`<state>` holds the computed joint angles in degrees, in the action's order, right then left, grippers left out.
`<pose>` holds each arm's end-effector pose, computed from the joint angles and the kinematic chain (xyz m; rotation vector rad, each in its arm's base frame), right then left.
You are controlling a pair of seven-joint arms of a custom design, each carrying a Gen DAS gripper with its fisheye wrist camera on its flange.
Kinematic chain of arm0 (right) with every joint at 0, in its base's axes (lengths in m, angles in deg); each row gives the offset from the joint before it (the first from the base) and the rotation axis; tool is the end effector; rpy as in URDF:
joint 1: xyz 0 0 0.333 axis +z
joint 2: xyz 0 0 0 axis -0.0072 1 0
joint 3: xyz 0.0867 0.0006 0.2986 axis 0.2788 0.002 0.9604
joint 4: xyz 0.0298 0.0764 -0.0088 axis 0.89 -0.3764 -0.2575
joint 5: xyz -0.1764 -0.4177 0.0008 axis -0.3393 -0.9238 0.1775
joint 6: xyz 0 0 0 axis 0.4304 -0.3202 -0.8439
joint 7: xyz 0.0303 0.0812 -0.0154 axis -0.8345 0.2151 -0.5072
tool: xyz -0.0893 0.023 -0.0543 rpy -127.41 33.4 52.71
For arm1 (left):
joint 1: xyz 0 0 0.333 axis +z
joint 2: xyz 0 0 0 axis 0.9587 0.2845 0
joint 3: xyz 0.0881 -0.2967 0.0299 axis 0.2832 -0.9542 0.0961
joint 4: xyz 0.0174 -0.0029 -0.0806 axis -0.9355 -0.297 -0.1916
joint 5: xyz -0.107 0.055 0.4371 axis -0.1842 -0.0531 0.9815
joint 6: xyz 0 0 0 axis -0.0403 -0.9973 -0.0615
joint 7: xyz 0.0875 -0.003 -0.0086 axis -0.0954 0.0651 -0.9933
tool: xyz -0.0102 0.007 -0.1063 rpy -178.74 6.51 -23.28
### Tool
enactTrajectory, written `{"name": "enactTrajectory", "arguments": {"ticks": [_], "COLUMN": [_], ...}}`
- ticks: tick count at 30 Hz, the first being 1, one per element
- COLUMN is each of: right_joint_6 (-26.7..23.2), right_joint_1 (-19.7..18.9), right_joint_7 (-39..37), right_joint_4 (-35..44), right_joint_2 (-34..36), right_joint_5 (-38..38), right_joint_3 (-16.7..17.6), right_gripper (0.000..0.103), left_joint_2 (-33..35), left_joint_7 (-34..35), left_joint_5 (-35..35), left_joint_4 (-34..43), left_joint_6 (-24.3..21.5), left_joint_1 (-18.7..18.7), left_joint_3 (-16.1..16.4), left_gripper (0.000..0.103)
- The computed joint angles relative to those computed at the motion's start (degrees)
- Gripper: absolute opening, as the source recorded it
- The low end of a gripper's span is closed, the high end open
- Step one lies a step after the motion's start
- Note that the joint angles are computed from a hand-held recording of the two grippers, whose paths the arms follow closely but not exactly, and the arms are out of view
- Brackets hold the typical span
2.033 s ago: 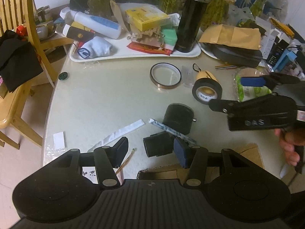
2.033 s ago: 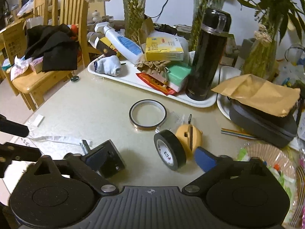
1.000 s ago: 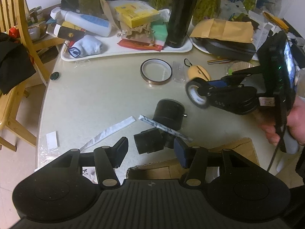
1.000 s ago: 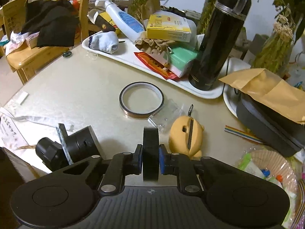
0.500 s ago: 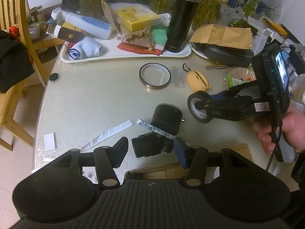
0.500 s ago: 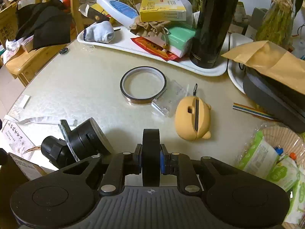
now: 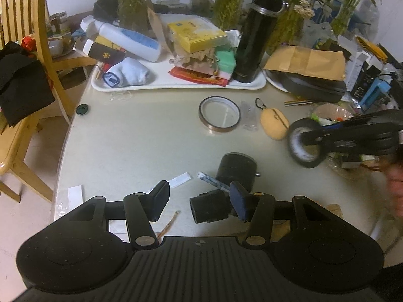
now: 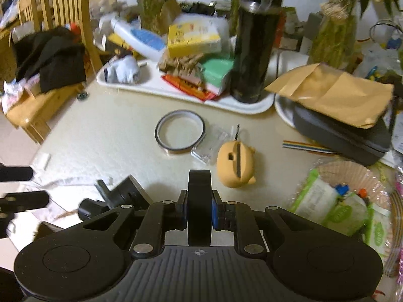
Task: Organize rigid objects
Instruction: 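Lift the tape roll off the table with the right gripper, then carry the tape roll toward the box with the right gripper while the left grasps the black lens part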
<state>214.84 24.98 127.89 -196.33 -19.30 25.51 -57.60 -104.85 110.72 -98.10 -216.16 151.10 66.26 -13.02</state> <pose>0.5222 0.3572 0.5190 -1.5526 2.3122 -0.3767 0.5311 -0.0928 0.5086 -1.3215 2.5432 -0.8111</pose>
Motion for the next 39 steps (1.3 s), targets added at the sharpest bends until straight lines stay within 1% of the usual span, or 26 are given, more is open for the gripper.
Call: {"name": "enactTrajectory", "arguments": {"ticks": [6,9,12,18,21,26,39], "right_joint_6": [-2.0,-1.1,-0.9,-1.0,-0.8,-0.8,0.5], "right_joint_1": [0.6,1.0,1.2,1.1,1.1,1.1,0.9], "right_joint_7": [3.8,3.5,2.9,5.2,5.0,4.4,3.3], "right_joint_4": [-1.3,-1.8,-1.7,-2.8,-3.3,-3.9,-4.1], "right_joint_2": [-3.8,-4.3,-4.2,-5.6,-5.8,-6.1,-6.1], "right_joint_5": [-1.3,0.0,0.5,0.0,0.4,1.1,1.3], "right_joint_3": [1.4,1.8,2.1,2.5,2.5,2.6,2.6], "right_gripper": [0.02,0.02,0.02,0.02,0.02,0.02,0.02], "left_joint_2": [0.9,1.4,2.1,3.3,4.2,5.7,11.1], "left_joint_7": [-1.6,-2.8,-3.1,-4.4,-5.7,-7.2,-12.1], "left_joint_5": [1.0,2.0,1.9,2.8,3.7,5.1,7.2], "left_joint_4": [0.4,0.6,1.1,1.9,2.7,3.8,7.7], "left_joint_6": [0.1,0.1,-1.0,-2.2,-4.2,-6.2,-8.4], "left_joint_1": [0.4,0.5,0.4,0.5,0.9,1.3,2.3], "left_joint_3": [-0.5,-1.0,-0.9,-1.5,-1.8,-2.3,-3.7], "left_gripper": [0.052,0.052,0.052,0.052,0.052,0.052,0.052]}}
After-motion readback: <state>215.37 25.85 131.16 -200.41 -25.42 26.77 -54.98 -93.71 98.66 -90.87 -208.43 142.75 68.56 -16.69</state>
